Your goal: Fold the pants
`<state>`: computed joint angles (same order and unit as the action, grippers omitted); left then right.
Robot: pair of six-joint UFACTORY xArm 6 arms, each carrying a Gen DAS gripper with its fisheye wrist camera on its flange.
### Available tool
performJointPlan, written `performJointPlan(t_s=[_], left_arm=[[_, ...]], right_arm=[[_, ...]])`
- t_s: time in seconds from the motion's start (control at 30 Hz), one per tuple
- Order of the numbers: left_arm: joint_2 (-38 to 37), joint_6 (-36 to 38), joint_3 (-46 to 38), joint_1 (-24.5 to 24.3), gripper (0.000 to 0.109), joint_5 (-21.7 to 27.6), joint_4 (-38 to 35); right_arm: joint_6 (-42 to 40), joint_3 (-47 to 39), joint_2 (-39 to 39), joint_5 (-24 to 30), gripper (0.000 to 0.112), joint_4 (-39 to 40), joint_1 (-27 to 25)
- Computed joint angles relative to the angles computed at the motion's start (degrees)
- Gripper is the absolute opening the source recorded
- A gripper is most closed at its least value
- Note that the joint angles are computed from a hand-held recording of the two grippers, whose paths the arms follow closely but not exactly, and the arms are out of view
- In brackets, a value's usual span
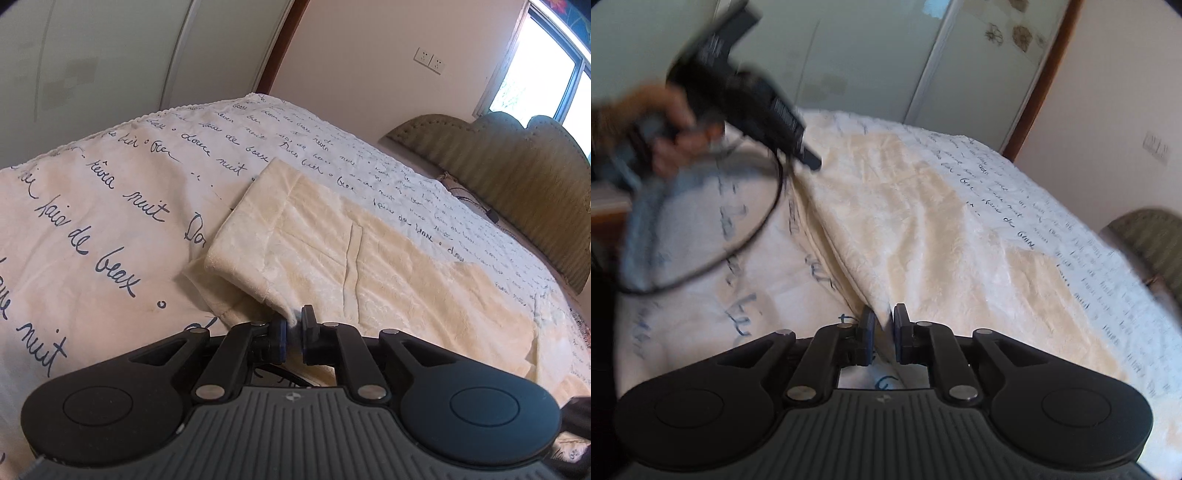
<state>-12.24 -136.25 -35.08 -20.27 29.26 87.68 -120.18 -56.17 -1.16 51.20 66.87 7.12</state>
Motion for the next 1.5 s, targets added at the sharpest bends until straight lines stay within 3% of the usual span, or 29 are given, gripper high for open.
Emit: performJointPlan(t_s=[0.13, 0.17, 0.23, 0.3, 0.37, 0.47, 0.5, 0.57, 0.67, 0.77, 0.83, 0.9, 0.97, 1.0, 1.1, 1.13, 1.17, 1.23, 1.27, 1.4, 1.43, 1.5], left_arm=[[0.65, 5.07, -1.05, -2.23, 0.018, 3.97, -3.57], [0.38, 6.29, -0.93, -2.78, 0.019, 4.76, -4.67], [-1.28, 8.34, 0.08, -3.79, 0.02, 5.89, -6.86], [-3.99, 10.25, 1.41, -5.45, 0.034, 8.43, -9.79], [-6.6, 12.39, 1.96, -8.64, 0.033, 14.53, -13.19], [-7.88, 13.45, 0.44, -14.13, 0.033, 25.41, -14.53], [-7.68, 13.21, -0.28, -14.8, 0.033, 26.84, -14.0], [-6.53, 13.12, -2.53, -13.03, 0.034, 22.51, -11.39], [-0.4, 11.74, -7.96, -6.28, 0.04, 5.51, -4.03], [11.57, 8.63, -18.38, -1.69, 0.049, -11.85, 3.75], [19.7, 8.86, -26.27, -0.41, 0.05, -20.82, 5.84], [26.82, 16.38, -32.77, -0.36, 0.053, -25.98, 0.94], [31.98, 27.36, -36.93, -1.47, 0.054, -27.23, -8.05], [34.0, 33.35, -38.45, -2.21, 0.054, -27.49, -13.19], [37.85, 50.52, -40.27, -3.99, 0.055, -29.03, -28.64], [38.36, 54.12, -40.14, -4.31, 0.056, -29.68, -31.84], [38.88, 55.59, -40.35, -4.43, 0.057, -30.48, -32.65], [40.01, 59.65, -41.43, -5.29, 0.061, -30.47, -34.75], [40.56, 61.3, -42.18, -5.85, 0.063, -29.81, -35.7], [42.34, 70.78, -43.33, -7.63, 0.069, -29.52, -42.74], [42.82, 73.26, -43.67, -7.99, 0.07, -29.23, -44.48], [43.9, 76.68, -45.42, -8.77, 0.07, -27.71, -44.97]], right_arm=[[9.92, -6.33, 3.61, 9.46, 0.011, 5.35, -4.56], [12.72, -7.42, 4.77, 9.49, 0.011, 5.66, -4.48], [17.02, -8.04, 6.49, 4.57, 0.011, 2.64, -2.31], [19.57, -7.0, 7.39, -0.71, 0.011, -3.13, 0.18], [16.22, -4.74, 6.06, -1.61, 0.011, -1.72, 0.14], [16.52, -4.81, 4.94, 1.99, 0.011, 3.52, -3.31], [16.88, -4.98, 4.73, 0.97, 0.011, 5.6, -4.32], [16.94, -5.5, 4.86, -3.75, 0.011, 8.96, -5.66], [21.2, -8.66, 7.86, -14.46, 0.011, 10.3, -7.47], [26.42, -12.35, 12.03, -23.66, 0.011, 10.28, -10.65], [30.22, -13.84, 14.25, -29.29, 0.011, 9.01, -12.62], [38.83, -15.63, 17.33, -33.71, 0.014, 2.62, -14.92], [47.76, -16.64, 20.66, -36.76, 0.019, -5.96, -17.63], [48.63, -16.72, 21.03, -36.73, 0.019, -6.69, -18.66], [46.8, -20.24, 21.36, -29.99, 0.023, 2.06, -23.6], [45.25, -22.37, 22.34, -29.83, 0.034, 5.45, -24.4], [44.63, -24.74, 23.61, -29.66, 0.057, 7.52, -25.45], [50.43, -31.21, 27.93, -28.76, 0.074, 6.28, -27.63], [56.43, -35.7, 30.96, -25.21, 0.074, 2.19, -29.3], [74.88, -57.28, 44.49, -1.28, 0.074, -13.43, -34.72], [77.17, -62.26, 47.38, 4.55, 0.074, -15.71, -35.39], [76.58, -66.56, 49.68, 10.58, 0.074, -18.33, -35.68]])
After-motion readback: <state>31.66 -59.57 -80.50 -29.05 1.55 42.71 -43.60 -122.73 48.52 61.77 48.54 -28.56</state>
